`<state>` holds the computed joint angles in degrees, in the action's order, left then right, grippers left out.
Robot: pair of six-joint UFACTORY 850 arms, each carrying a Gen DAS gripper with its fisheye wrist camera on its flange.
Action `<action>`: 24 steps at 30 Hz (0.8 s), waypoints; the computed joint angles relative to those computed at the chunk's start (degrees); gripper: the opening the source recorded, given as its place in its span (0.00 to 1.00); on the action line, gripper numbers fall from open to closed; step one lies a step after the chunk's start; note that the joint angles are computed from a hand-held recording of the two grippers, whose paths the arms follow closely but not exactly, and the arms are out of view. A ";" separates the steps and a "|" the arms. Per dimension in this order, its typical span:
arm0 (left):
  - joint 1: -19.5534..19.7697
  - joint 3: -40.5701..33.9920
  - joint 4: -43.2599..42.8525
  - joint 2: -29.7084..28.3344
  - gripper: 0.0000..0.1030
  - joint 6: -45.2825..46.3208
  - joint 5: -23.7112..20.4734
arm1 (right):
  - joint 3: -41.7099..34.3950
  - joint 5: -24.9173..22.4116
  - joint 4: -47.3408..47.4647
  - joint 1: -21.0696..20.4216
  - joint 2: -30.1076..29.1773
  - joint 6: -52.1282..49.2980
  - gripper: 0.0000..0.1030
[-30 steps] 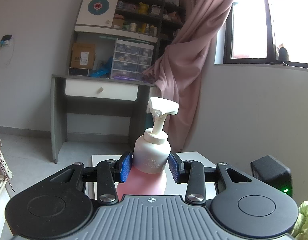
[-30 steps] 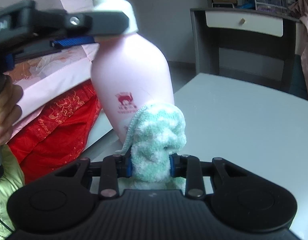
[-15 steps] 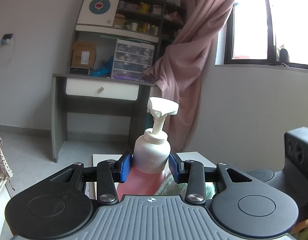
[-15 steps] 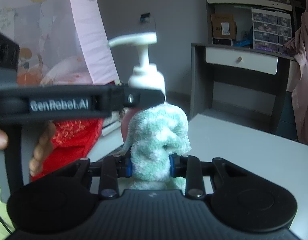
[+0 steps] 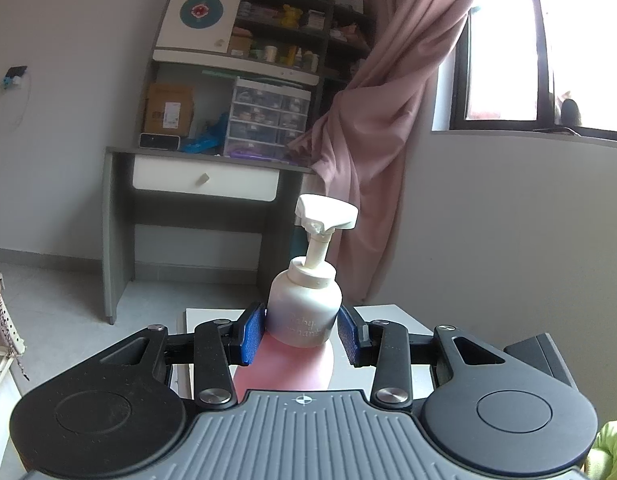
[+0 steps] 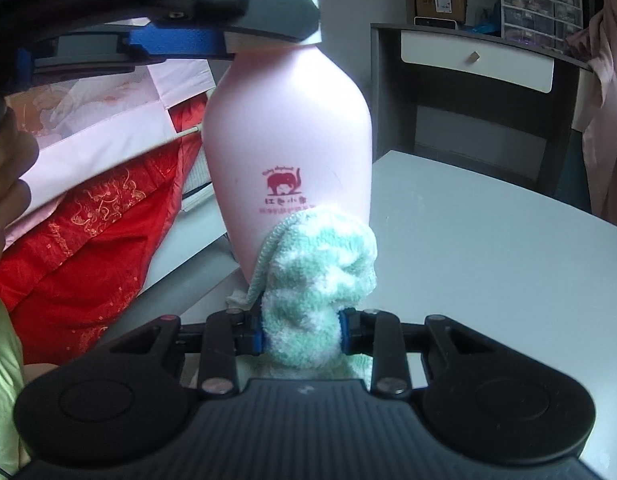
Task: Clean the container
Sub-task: 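Lower the pink bottle onto the table and open the left gripper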
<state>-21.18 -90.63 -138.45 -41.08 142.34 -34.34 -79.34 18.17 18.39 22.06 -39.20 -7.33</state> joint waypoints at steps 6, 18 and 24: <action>0.15 0.03 -0.87 -0.14 0.42 -0.32 -0.88 | 0.58 0.10 -0.46 0.13 0.37 1.14 0.30; 0.42 2.63 -4.79 0.90 0.70 2.24 -6.29 | -0.01 -0.71 0.15 0.35 0.25 0.12 0.30; 0.22 2.39 -4.73 0.73 0.70 1.98 -5.84 | 0.20 -0.87 -0.04 0.36 0.53 -0.13 0.30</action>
<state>-20.96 -88.24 -143.18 -40.35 144.32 -40.18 -79.14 17.30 18.35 22.42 -38.66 -7.46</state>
